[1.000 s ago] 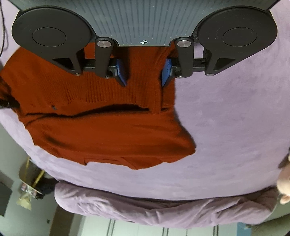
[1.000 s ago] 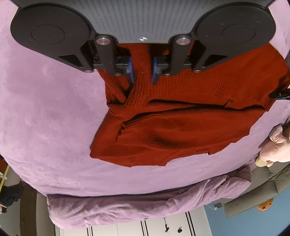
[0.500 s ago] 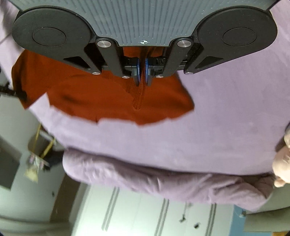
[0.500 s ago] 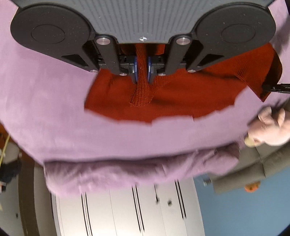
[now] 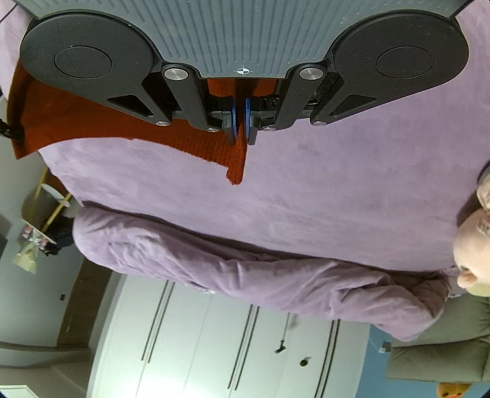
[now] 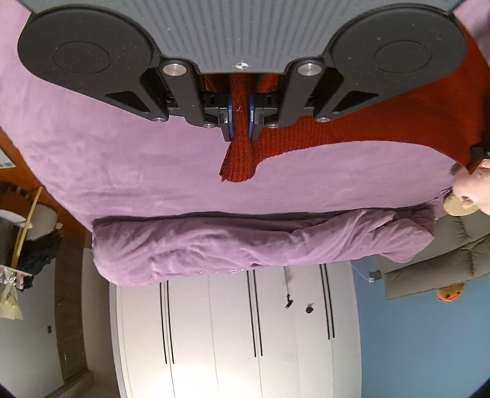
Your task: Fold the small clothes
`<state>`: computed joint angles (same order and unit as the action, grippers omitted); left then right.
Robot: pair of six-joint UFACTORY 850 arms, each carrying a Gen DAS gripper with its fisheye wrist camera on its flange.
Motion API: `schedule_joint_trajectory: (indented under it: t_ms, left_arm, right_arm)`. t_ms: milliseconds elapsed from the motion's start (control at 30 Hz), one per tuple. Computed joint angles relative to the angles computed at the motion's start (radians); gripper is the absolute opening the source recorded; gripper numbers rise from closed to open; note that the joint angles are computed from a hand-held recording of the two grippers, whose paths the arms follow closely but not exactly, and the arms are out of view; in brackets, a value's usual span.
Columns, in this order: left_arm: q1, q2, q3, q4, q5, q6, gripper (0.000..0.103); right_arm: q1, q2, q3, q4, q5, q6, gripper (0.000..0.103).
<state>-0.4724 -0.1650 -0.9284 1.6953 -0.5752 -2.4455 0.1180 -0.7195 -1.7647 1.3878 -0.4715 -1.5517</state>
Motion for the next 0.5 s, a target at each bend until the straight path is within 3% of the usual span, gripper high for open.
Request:
schedule_joint_trajectory:
  t_ms: [200,500]
  left_arm:
    - [0.055,-0.091,-0.092,-0.021,-0.002,0.028,0.007]
    - [0.075,-0.28,-0.234,-0.161,-0.078,0.216,0.008]
  right_arm:
    - [0.043,-0.095,-0.132,-0.077,0.101,0.1,0.008]
    - [0.097,-0.244,-0.302,-0.477,0.219,0.473,0.008]
